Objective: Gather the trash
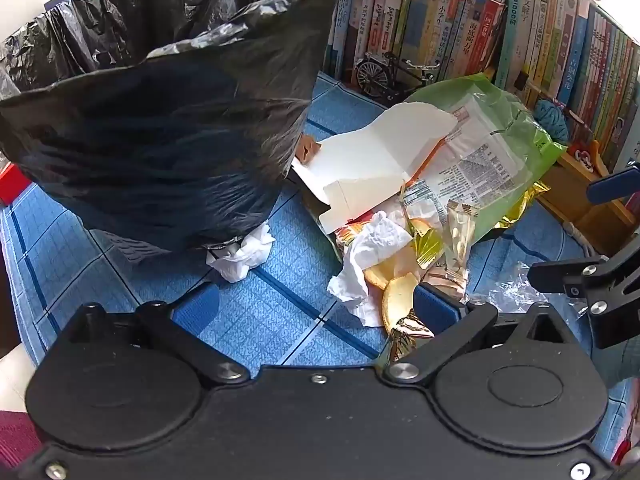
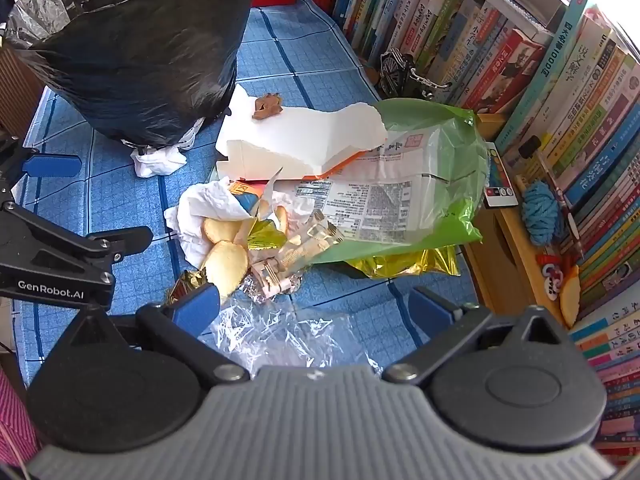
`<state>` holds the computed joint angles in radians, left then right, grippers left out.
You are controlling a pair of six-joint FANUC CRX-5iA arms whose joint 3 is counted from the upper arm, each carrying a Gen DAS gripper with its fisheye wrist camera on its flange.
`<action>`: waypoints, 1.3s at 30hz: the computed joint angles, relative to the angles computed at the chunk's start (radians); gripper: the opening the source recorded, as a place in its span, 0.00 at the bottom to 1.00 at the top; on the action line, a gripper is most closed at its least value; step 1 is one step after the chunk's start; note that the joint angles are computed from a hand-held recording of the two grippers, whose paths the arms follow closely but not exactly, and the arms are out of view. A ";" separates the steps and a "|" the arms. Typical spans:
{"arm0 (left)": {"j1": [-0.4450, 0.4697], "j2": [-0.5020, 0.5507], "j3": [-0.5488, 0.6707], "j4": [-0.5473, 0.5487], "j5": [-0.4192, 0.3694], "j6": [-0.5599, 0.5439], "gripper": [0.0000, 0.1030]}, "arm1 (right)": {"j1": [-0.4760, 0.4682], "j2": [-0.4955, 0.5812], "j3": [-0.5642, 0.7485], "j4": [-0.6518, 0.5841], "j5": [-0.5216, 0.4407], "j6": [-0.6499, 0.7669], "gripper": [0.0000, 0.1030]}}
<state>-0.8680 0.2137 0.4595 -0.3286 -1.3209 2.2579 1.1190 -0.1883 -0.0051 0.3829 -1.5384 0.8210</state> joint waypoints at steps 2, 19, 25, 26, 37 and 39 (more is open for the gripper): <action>-0.004 -0.001 0.000 -0.008 -0.001 -0.004 1.00 | 0.000 0.001 0.001 0.001 -0.002 0.000 1.00; -0.004 0.003 0.004 -0.012 -0.009 -0.010 1.00 | -0.001 0.001 0.001 -0.001 -0.001 0.002 1.00; -0.006 0.002 0.005 -0.014 -0.009 -0.012 1.00 | -0.002 0.001 0.001 -0.001 0.000 0.001 1.00; -0.006 0.002 0.005 -0.014 -0.009 -0.013 1.00 | -0.002 0.001 0.001 -0.001 0.000 0.001 1.00; -0.008 0.004 0.009 -0.016 -0.013 -0.011 1.00 | -0.003 0.000 0.001 -0.002 0.000 0.002 1.00; -0.009 0.005 0.010 -0.017 -0.014 -0.010 1.00 | -0.003 0.000 0.001 -0.003 0.000 0.002 1.00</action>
